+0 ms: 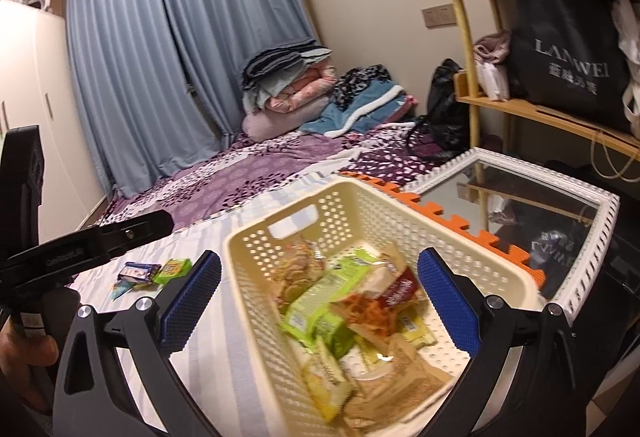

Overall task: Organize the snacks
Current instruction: 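Move both open grippers back to the remaining snacks on the bed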

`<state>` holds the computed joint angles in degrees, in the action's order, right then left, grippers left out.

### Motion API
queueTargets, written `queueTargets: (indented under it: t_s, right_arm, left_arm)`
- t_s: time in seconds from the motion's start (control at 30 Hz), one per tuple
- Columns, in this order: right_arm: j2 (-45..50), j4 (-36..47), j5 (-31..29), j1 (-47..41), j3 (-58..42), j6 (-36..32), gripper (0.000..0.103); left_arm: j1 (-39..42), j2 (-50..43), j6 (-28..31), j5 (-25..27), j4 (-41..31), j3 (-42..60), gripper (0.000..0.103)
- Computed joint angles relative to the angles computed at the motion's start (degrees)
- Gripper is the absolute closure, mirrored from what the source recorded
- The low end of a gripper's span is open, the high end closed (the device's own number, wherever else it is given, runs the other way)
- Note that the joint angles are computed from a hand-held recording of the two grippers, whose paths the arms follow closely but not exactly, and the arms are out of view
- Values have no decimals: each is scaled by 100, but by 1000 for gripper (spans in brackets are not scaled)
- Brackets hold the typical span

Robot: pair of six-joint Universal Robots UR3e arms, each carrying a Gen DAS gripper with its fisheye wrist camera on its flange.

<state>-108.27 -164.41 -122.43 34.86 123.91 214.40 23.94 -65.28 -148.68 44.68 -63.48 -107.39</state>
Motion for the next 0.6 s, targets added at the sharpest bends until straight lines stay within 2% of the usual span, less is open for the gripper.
queueTargets:
  t_s: [0.27, 0.6]
  right_arm:
    - [896, -131, 45, 436, -755, -161, 5]
    - [1880, 12, 187, 877, -1709, -291, 5]
  left_arm:
    - [1052, 299, 744, -382, -879, 27, 6]
    - [2074, 303, 1333, -678, -1668, 169, 6]
